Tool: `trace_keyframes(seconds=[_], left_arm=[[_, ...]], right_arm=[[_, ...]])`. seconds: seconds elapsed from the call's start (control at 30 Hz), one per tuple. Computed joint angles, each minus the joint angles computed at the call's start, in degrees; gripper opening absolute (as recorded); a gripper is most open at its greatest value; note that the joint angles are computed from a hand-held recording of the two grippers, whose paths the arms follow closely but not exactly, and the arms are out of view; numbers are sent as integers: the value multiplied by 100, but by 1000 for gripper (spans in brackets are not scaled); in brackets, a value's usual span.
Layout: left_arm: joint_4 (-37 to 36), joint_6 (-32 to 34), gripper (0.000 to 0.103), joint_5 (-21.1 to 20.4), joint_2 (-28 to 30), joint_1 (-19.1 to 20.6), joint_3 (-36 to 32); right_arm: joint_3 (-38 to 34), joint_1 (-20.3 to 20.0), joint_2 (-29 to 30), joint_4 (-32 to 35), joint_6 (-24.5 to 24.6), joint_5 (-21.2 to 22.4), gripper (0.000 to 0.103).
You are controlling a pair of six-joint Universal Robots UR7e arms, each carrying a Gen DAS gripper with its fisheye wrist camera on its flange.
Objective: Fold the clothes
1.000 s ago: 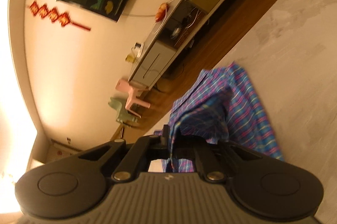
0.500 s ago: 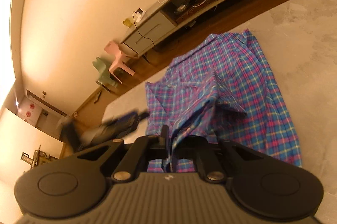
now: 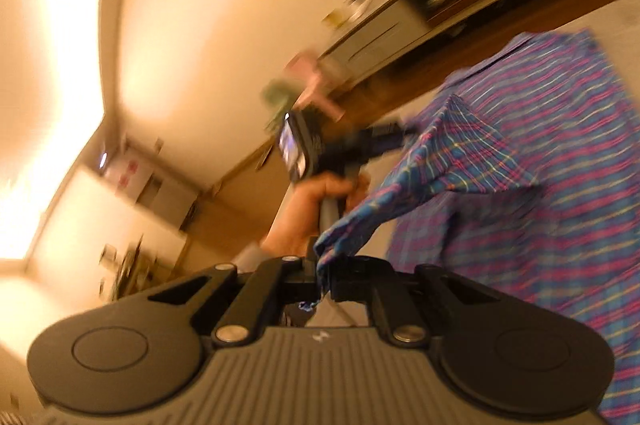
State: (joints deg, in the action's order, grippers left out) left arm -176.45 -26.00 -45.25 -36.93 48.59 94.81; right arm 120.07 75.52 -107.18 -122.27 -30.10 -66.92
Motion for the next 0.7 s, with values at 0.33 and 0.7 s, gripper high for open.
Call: trace_keyframes(seconds=[0.33,0.7], left_arm=[[-1700,-1346,71,-2141,-974,-183,2385],[106,-378,75,-2167,-291,52,355]], right_arm=[[828,-220,-445,163,498,13,6],[1123,-527,-693,-47,607,-29,6]])
